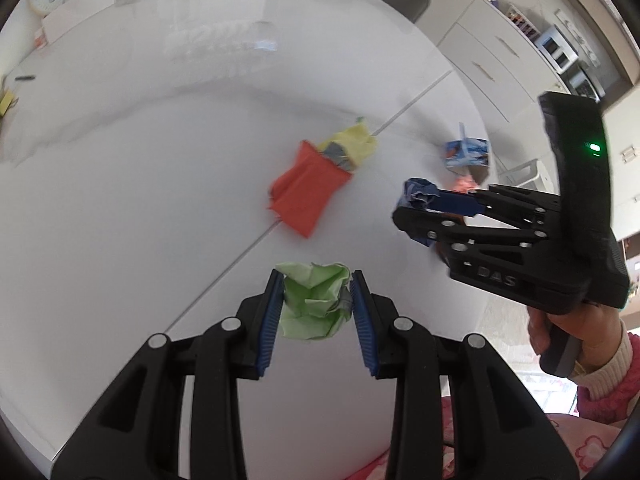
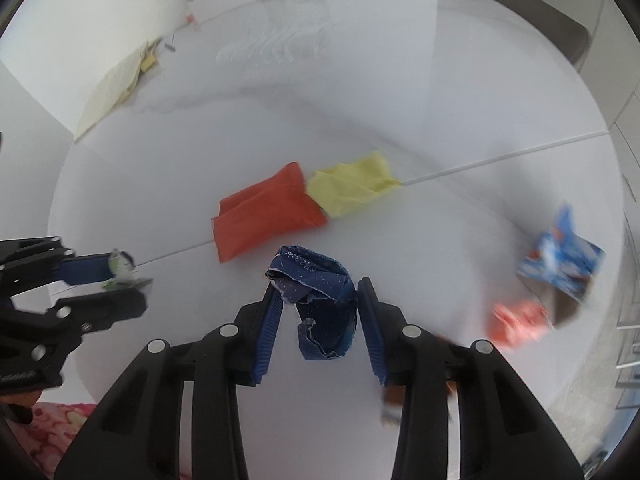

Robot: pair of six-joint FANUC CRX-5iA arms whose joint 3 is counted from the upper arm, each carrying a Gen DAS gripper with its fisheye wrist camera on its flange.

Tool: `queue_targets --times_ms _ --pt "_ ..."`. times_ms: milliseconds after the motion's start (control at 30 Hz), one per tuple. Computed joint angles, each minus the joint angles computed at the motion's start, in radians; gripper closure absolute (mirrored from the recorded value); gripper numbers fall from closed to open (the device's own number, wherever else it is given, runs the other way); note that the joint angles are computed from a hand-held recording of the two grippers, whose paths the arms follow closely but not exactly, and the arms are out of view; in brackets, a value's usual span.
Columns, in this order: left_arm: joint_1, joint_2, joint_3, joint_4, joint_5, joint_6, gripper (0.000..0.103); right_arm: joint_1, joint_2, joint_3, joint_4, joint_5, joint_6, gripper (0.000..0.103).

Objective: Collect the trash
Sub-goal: 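Lower the green paper and blue wrapper over the bin and open both grippers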

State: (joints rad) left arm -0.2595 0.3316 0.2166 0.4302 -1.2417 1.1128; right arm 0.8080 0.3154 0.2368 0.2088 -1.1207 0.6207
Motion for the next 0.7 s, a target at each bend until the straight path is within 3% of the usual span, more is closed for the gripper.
queue_targets --times_ms 200,500,700 --pt "-0.059 -0.015 0.008 0.010 -0.007 -0.016 0.069 0.055 -0.189 -0.201 0.099 -0.005 -0.181 0.064" --pt "-0.187 0.022 0.084 0.033 -0.038 -0.050 0.069 0.157 -0.456 -0.478 0.194 -0.126 -0.511 0.064" --pt "-0.286 0.075 0.164 0.045 -0.063 -0.067 0.069 0.240 -0.582 -0.591 0.232 -0.215 -0.670 0.064"
